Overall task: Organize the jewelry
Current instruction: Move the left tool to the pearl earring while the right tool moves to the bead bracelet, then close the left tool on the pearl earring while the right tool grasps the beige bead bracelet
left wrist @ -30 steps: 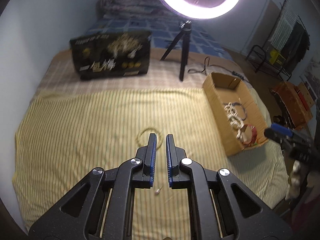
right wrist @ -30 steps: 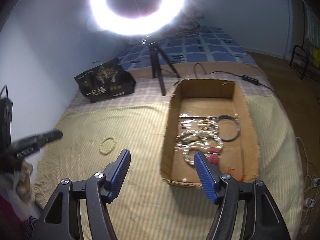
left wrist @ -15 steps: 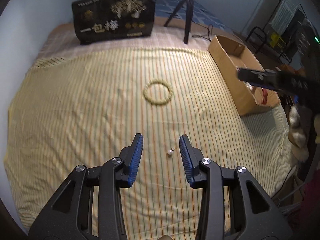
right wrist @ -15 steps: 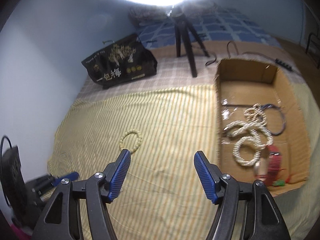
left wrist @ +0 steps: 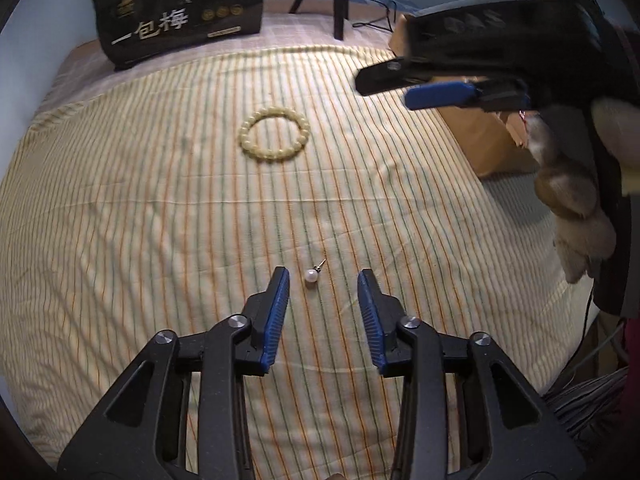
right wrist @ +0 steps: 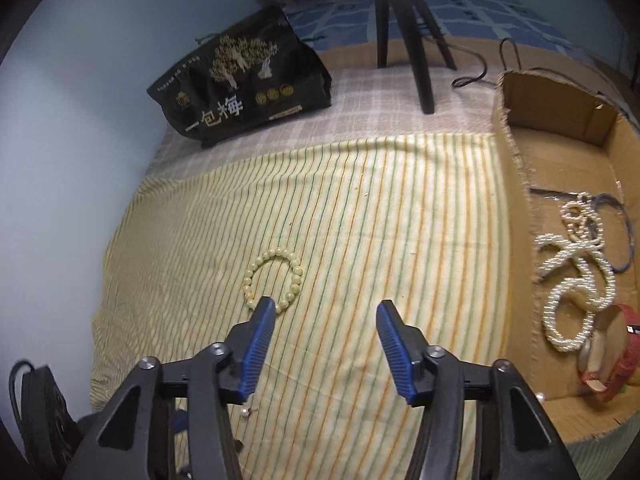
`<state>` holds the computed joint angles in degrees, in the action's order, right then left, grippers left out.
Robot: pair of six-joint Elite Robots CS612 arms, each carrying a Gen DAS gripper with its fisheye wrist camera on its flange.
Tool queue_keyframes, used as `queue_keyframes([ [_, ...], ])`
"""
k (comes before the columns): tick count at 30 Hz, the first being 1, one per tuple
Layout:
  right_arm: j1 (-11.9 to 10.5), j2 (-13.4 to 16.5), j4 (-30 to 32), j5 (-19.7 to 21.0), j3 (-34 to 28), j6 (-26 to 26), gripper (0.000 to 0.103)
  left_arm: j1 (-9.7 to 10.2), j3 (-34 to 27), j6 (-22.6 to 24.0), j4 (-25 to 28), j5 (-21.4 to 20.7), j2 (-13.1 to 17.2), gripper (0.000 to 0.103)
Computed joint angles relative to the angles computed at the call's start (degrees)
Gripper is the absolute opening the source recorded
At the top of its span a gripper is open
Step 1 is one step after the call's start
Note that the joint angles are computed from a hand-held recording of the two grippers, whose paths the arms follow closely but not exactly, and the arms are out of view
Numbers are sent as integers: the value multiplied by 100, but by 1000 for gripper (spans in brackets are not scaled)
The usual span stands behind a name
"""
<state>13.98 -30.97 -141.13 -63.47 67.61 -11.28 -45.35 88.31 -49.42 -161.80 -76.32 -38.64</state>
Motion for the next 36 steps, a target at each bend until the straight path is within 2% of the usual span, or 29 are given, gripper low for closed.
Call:
queue_keyframes([
  [3,31,99,194,-5,-141,36,44,-6,-92,141,106,-3,60,32],
  [6,81,187,347,-83,-268,-17,41,-6,-174,286,220,7,116,25],
  [13,141,289,457,-98,-468,-82,38,14,-295,337,462,53,201,24],
  [21,205,416,596,-186,-674,-149,33,57,-421,435,469,38,305,24],
  [26,245,509,697,-180,-811,-153,33,32,-451,438,505,90,326,20],
  [29,284,571,731,-213,-910,-152,32,11,-412,343,530,101,296,11],
  [34,378,588,595,-526,-891,-323,31,17,-391,335,494,137,298,8],
  [36,424,567,469,-721,-832,-431,27,-2,-378,296,514,183,291,8],
])
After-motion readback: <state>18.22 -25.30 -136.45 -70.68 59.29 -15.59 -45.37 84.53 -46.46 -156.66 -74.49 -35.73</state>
